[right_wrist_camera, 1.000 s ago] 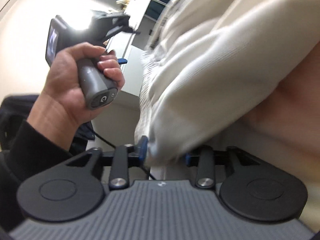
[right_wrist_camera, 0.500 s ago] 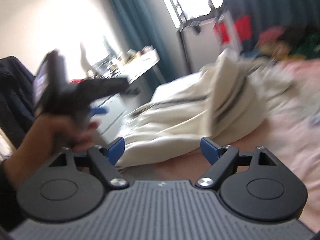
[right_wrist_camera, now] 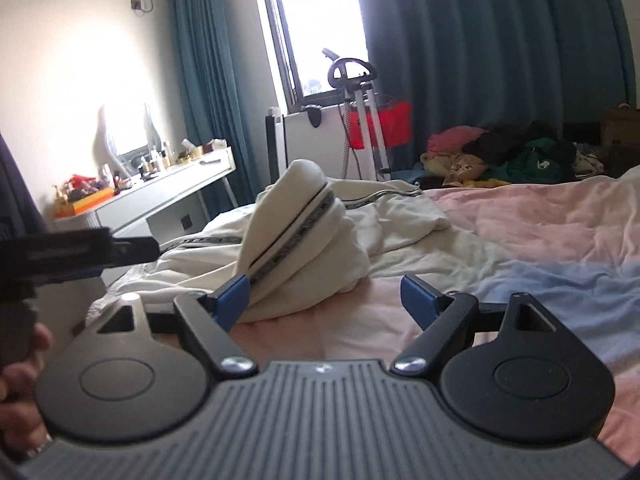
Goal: Fold clothes
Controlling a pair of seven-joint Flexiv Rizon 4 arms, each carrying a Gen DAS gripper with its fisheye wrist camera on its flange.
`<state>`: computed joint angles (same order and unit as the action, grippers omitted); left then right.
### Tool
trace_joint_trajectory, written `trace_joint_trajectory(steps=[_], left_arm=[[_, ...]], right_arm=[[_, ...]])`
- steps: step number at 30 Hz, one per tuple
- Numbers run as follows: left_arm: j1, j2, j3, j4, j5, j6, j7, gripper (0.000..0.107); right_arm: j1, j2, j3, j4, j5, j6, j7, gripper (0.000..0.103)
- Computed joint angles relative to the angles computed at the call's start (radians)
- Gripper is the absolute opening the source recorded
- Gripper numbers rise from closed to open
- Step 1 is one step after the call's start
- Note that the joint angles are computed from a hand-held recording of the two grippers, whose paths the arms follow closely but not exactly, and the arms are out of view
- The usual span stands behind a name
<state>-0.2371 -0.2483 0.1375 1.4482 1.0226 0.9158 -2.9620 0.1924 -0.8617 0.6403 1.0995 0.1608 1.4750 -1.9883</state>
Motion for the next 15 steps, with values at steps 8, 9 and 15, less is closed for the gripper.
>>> trace_joint_trajectory(steps=[8, 9, 15], left_arm=[[0.103, -0.229, -0.015, -0.203, -0.18, 0.109, 0.273, 0.089], [0.116, -0.265, -0.011, -0.242, -0.2, 0.115, 0.304, 0.087], [0.179, -0.489, 0.031, -0.539, -0.299, 0.07, 0.47, 0.086]], right_arm=[[-0.016, -0.048, -0.001, -0.094, 0.05, -0.047, 0.042, 0.085], [-0.016, -0.056, -0.004, -0.107, 0.058, -0.064, 0.044, 0.085], [0.003, -0.129, -0.05, -0.273, 0.116, -0.295, 0.12, 0.085]])
